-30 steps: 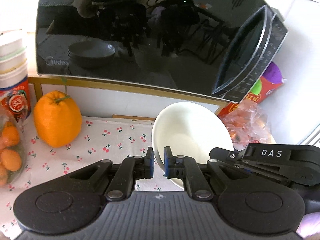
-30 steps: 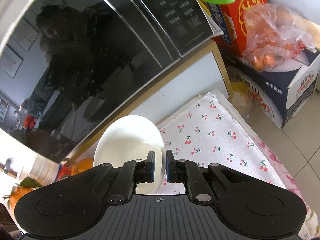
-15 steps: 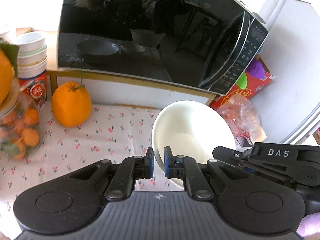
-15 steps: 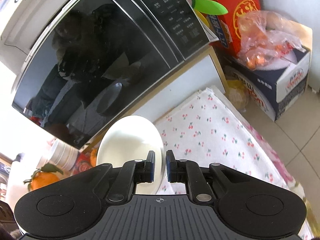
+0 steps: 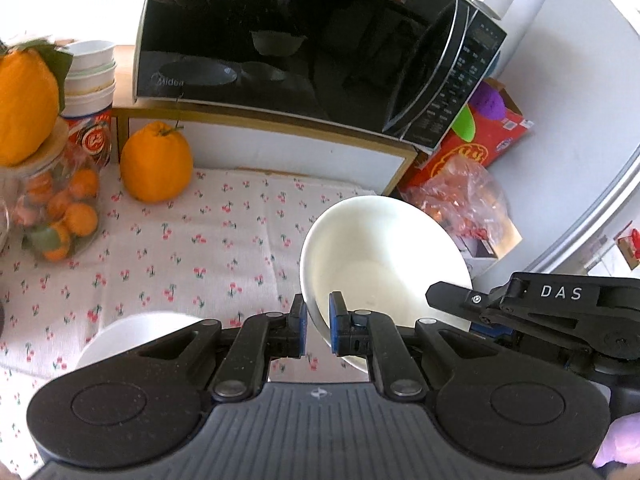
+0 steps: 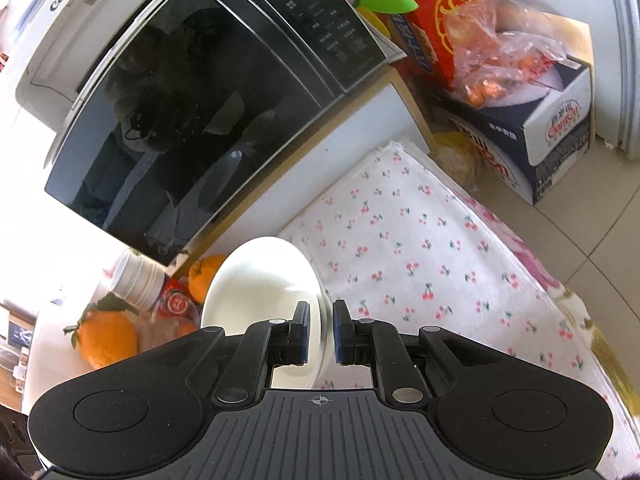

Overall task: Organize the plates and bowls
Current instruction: 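Carry the small white bowl with both grippers back toward the plate stack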

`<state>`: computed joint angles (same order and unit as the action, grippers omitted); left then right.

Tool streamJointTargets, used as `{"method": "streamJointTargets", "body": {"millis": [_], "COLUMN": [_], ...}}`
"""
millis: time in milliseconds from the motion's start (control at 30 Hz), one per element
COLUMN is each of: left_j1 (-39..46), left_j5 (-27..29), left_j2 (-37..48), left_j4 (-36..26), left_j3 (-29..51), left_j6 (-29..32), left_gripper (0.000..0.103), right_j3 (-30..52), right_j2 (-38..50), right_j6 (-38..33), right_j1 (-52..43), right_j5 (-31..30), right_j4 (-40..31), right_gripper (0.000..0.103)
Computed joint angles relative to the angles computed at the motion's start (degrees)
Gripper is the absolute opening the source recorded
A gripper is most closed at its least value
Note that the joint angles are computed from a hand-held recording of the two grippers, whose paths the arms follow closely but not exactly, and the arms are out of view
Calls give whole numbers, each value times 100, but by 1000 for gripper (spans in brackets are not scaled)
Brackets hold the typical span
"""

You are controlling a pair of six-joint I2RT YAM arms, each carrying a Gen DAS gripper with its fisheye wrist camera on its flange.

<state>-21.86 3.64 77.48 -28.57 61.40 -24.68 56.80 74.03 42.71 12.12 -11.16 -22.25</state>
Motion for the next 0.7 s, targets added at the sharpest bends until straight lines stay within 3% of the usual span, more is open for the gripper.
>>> {"method": "streamJointTargets", "body": {"millis": [500, 700], "left_j1": [-65, 124], "left_j5": [263, 647], "left_j2": [-912, -1261], "left_j4": [-146, -66], "left_j3": [-970, -1466], "left_j6": [-134, -225], "left_gripper": [12, 13], "right_j3": [-981, -1381], "right_j2": [-1095, -1456], "right_j6": [140, 268], "right_j1": [397, 564], "right_j5": [277, 310], "right_j4": [-165, -80], "right_gripper": [14, 14]}}
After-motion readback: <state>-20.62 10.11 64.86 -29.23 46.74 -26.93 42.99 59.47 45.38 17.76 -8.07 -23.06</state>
